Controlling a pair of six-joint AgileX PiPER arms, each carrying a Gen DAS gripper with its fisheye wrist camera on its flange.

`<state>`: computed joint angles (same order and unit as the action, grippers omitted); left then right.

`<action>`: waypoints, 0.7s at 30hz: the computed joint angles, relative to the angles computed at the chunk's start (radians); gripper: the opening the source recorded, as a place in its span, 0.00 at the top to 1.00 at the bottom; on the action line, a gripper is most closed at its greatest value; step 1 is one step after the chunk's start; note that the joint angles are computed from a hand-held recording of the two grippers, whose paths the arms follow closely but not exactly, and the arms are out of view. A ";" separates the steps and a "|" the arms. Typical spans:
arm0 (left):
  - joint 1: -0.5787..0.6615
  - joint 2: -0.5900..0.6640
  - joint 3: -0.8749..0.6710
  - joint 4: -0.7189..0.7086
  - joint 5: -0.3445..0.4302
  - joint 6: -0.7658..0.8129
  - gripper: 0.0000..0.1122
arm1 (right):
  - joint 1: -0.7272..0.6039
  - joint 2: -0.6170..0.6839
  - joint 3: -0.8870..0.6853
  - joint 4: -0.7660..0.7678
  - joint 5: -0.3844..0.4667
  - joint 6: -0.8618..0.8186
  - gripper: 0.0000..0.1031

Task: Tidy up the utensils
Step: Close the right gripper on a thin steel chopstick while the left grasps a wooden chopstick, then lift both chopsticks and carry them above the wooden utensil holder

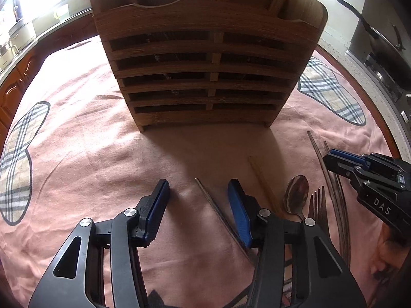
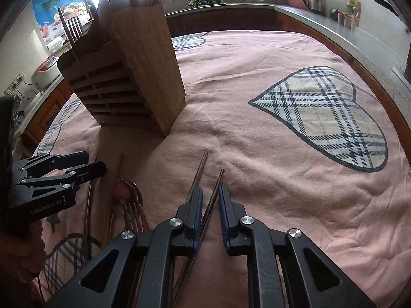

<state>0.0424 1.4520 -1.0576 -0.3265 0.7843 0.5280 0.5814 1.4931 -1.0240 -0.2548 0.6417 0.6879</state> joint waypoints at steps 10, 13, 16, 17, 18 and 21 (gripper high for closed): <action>-0.016 0.010 -0.007 -0.030 -0.016 0.035 0.90 | -0.046 0.025 -0.019 0.076 -0.030 -0.063 0.93; 0.036 0.005 -0.018 -0.103 0.040 0.091 0.92 | -0.057 -0.004 -0.001 0.134 -0.043 -0.098 0.95; 0.111 -0.027 -0.028 -0.169 0.109 0.154 0.93 | -0.052 -0.058 0.017 0.148 -0.045 -0.095 0.96; 0.135 -0.038 -0.034 -0.191 0.135 0.172 0.94 | -0.045 -0.079 0.020 0.140 -0.041 -0.084 0.96; 0.157 -0.052 -0.040 -0.207 0.158 0.186 0.94 | -0.036 -0.097 0.019 0.126 -0.032 -0.071 0.96; 0.233 -0.096 -0.066 -0.256 0.245 0.238 0.95 | -0.004 -0.146 0.007 0.089 -0.002 -0.034 0.96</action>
<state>0.2759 1.3557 -1.1241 -0.5830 1.0289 0.7664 0.5776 1.3470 -1.0174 -0.1655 0.6401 0.6544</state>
